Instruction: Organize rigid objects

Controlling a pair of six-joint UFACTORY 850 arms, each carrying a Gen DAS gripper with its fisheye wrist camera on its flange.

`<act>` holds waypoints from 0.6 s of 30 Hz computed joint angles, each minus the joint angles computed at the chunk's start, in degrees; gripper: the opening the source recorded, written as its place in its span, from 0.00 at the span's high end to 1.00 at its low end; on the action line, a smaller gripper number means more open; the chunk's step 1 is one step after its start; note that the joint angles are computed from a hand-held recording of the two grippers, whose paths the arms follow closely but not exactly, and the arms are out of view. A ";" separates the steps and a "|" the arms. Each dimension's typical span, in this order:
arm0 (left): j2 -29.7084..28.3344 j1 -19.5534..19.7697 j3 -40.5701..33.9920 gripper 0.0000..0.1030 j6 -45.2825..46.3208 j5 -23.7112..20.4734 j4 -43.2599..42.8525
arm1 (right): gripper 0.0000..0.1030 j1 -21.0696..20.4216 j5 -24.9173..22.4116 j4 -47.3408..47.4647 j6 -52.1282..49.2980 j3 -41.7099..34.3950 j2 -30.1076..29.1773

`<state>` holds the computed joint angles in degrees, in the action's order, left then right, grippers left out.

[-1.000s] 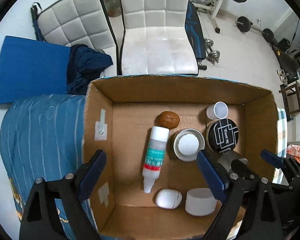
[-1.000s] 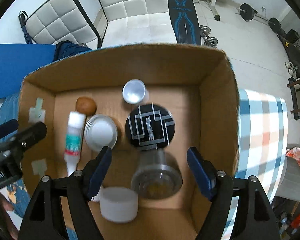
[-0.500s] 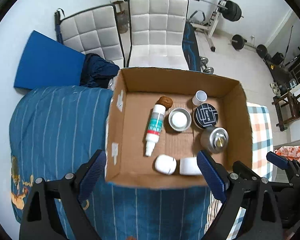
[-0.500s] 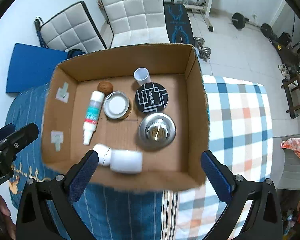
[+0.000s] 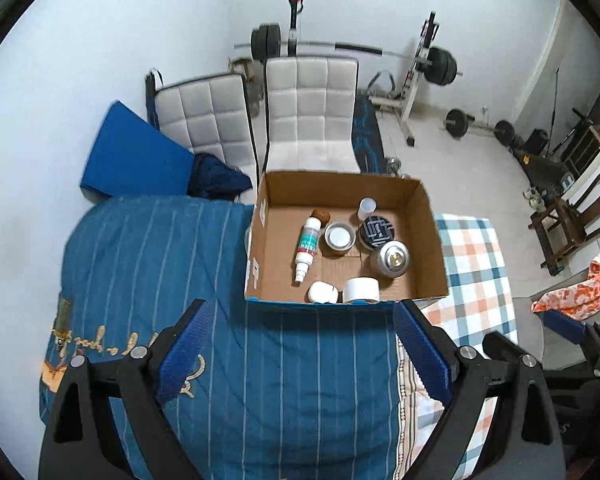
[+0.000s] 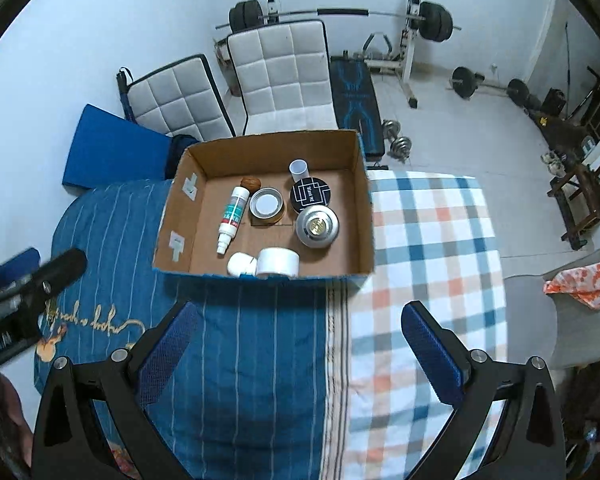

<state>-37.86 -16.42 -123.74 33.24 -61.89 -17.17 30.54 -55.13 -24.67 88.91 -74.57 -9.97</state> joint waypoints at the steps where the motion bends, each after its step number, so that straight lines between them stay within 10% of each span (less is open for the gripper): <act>1: 1.91 0.51 1.80 0.10 1.04 0.56 -0.97 | 0.00 1.38 -1.23 -0.55 1.28 -0.18 0.78; 18: 15.51 5.69 13.90 0.10 10.14 2.95 -8.17 | 0.00 14.39 -18.58 -9.45 11.05 -8.97 3.13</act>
